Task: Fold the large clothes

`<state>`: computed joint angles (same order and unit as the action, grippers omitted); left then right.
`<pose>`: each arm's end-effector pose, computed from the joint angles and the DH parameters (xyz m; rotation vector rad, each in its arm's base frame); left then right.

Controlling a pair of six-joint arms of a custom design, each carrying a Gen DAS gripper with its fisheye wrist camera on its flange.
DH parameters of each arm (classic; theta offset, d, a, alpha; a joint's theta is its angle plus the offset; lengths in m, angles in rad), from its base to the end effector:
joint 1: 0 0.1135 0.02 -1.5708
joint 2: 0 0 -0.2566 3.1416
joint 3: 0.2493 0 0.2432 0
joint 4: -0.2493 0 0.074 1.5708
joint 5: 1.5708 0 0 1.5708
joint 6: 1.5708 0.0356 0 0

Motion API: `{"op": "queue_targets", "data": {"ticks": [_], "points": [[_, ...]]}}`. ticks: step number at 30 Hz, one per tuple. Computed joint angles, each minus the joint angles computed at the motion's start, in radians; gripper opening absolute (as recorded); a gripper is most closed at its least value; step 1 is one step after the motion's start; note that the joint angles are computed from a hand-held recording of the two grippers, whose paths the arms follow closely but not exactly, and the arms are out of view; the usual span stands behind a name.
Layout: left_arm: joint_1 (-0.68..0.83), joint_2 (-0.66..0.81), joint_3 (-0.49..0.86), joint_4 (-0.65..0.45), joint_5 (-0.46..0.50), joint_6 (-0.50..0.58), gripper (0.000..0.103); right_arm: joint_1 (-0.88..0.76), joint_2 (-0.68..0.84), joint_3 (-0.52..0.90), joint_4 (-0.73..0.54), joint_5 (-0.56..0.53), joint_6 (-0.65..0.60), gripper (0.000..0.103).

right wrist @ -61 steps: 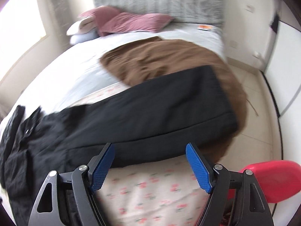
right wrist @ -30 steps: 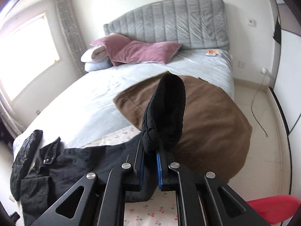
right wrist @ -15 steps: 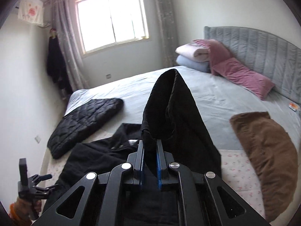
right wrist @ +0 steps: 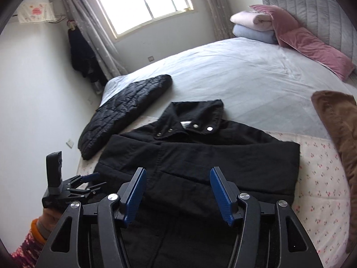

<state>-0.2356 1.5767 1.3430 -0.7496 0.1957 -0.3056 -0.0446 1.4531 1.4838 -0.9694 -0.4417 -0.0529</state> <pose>0.3145 -0.0826 0.2832 -0.0138 2.5911 -0.4544 0.2867 0.0024 0.3499 -0.1897 2.4451 0.5095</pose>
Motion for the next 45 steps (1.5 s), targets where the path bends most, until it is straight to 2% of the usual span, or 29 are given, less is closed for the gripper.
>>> {"op": "queue_targets", "data": {"ticks": [3, 4, 6, 7, 9, 10, 11, 12, 13, 14, 17, 19, 20, 22, 24, 26, 29, 33, 34, 36, 38, 40, 43, 45], "points": [[-0.051, 0.167, 0.1, 0.002, 0.026, -0.06, 0.081, -0.123, 0.016, -0.02, -0.019, -0.009, -0.068, 0.06], [-0.066, 0.219, 0.13, -0.003, 0.028, -0.086, 0.071, -0.151, 0.014, -0.029, -0.023, -0.007, -0.082, 0.06], [-0.082, 0.282, 0.17, -0.005, 0.046, -0.103, 0.034, -0.197, 0.013, -0.043, -0.024, -0.002, -0.104, 0.06], [-0.096, 0.279, 0.168, 0.008, 0.017, -0.112, 0.014, -0.219, 0.013, -0.056, -0.014, 0.005, -0.112, 0.06], [-0.121, 0.188, 0.086, 0.093, -0.062, -0.126, 0.01, -0.253, 0.012, -0.092, 0.034, 0.036, -0.125, 0.06], [-0.141, 0.148, 0.064, 0.104, -0.139, -0.126, 0.01, -0.25, 0.005, -0.105, 0.054, 0.058, -0.12, 0.06], [-0.169, 0.128, 0.064, 0.082, -0.266, -0.122, 0.01, -0.25, 0.0, -0.122, 0.079, 0.084, -0.12, 0.06], [-0.195, 0.124, 0.072, 0.058, -0.383, -0.121, 0.011, -0.247, 0.002, -0.154, 0.129, 0.113, -0.115, 0.06], [-0.21, 0.12, 0.074, 0.045, -0.462, -0.121, 0.017, -0.237, 0.004, -0.177, 0.163, 0.135, -0.103, 0.06], [-0.212, 0.102, 0.061, 0.053, -0.484, -0.12, 0.024, -0.225, 0.011, -0.207, 0.212, 0.157, -0.086, 0.06], [-0.189, 0.022, -0.017, 0.171, -0.361, -0.099, 0.026, -0.182, 0.045, -0.298, 0.379, 0.196, -0.026, 0.055], [-0.184, 0.012, -0.038, 0.233, -0.272, -0.061, 0.026, -0.146, 0.087, -0.338, 0.477, 0.227, 0.004, 0.03], [-0.189, 0.029, -0.034, 0.244, -0.235, -0.053, 0.026, -0.131, 0.121, -0.342, 0.513, 0.246, 0.021, 0.027], [-0.195, 0.121, 0.018, 0.223, -0.175, -0.03, 0.026, -0.104, 0.198, -0.329, 0.57, 0.299, 0.051, 0.025], [-0.205, 0.19, 0.045, 0.185, -0.162, -0.026, 0.026, -0.092, 0.294, -0.266, 0.586, 0.342, 0.063, 0.024], [-0.216, 0.192, -0.031, 0.275, -0.182, -0.007, 0.027, -0.101, 0.389, -0.187, 0.59, 0.365, 0.074, 0.024], [-0.22, 0.144, -0.14, 0.4, -0.181, 0.013, 0.028, -0.133, 0.501, -0.077, 0.576, 0.34, 0.11, 0.022], [-0.195, 0.113, -0.176, 0.424, -0.123, 0.007, 0.028, -0.145, 0.529, -0.055, 0.6, 0.333, 0.138, 0.021], [-0.194, 0.11, -0.17, 0.413, -0.119, 0.006, 0.03, -0.139, 0.514, -0.065, 0.594, 0.343, 0.137, 0.025], [-0.192, 0.103, -0.138, 0.352, -0.105, 0.027, 0.046, -0.135, 0.466, -0.072, 0.517, 0.332, 0.13, 0.031], [-0.184, 0.082, -0.107, 0.283, -0.07, 0.053, 0.069, -0.146, 0.394, -0.11, 0.461, 0.264, 0.085, 0.052], [-0.204, 0.024, -0.082, 0.176, -0.12, 0.055, 0.086, -0.16, 0.276, -0.188, 0.426, 0.225, 0.036, 0.059], [-0.215, -0.08, -0.075, 0.034, -0.152, 0.068, 0.086, -0.213, 0.121, -0.249, 0.305, 0.14, -0.033, 0.069], [-0.208, -0.142, -0.07, -0.065, -0.159, 0.079, 0.087, -0.263, 0.024, -0.274, 0.204, 0.076, -0.09, 0.07]]}}
